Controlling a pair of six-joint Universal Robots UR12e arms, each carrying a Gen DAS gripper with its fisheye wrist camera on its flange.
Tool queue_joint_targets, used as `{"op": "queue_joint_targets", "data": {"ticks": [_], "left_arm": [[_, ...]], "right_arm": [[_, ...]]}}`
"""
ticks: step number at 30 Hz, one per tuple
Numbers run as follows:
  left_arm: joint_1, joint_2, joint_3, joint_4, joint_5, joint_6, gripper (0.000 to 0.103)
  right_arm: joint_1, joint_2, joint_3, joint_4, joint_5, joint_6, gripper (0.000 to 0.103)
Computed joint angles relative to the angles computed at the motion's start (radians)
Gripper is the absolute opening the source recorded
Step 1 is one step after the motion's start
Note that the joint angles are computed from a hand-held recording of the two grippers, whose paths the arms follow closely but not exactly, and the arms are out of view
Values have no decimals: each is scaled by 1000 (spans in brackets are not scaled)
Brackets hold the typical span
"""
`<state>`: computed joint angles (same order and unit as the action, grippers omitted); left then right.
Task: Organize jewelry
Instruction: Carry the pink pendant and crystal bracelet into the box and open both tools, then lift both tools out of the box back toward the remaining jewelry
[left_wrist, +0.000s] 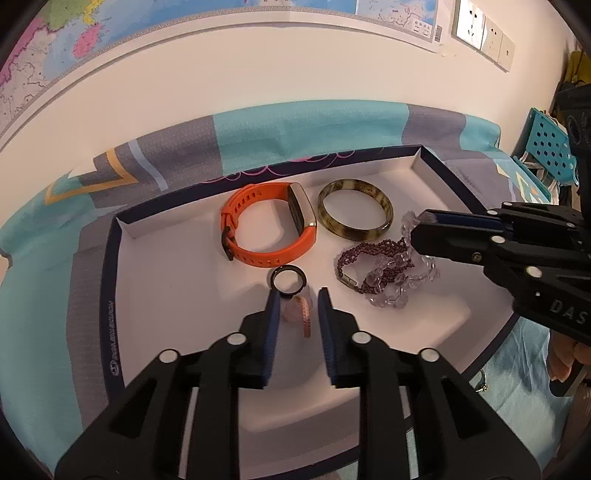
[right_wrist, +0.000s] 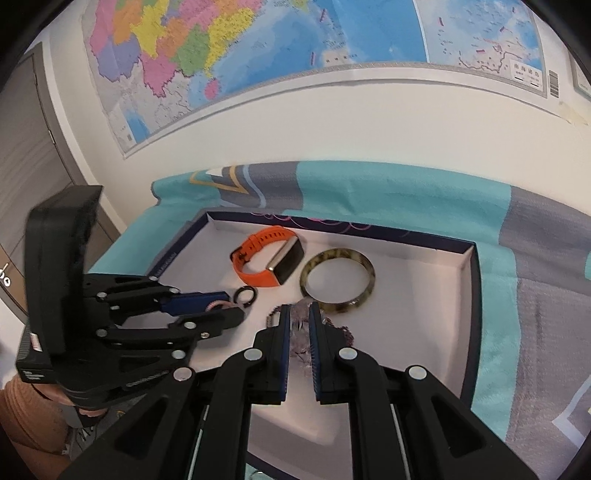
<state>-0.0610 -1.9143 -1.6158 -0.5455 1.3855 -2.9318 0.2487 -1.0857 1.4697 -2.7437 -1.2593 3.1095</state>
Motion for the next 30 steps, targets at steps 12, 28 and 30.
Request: {"op": "queue_joint_targets", "data": {"ticks": [12,28,30], "left_arm": [[22,47,-51,77,-17,-20,36],[51,123,-150,167,-63,-53,44],[57,133,-165,175,-72,-57,46]], "right_arm": [[-3,-17,24,-9,-45,-10,19],[-8,-26,42,29,-30,-5,9],[-10,-34,55,16,-29,4,10]]}}
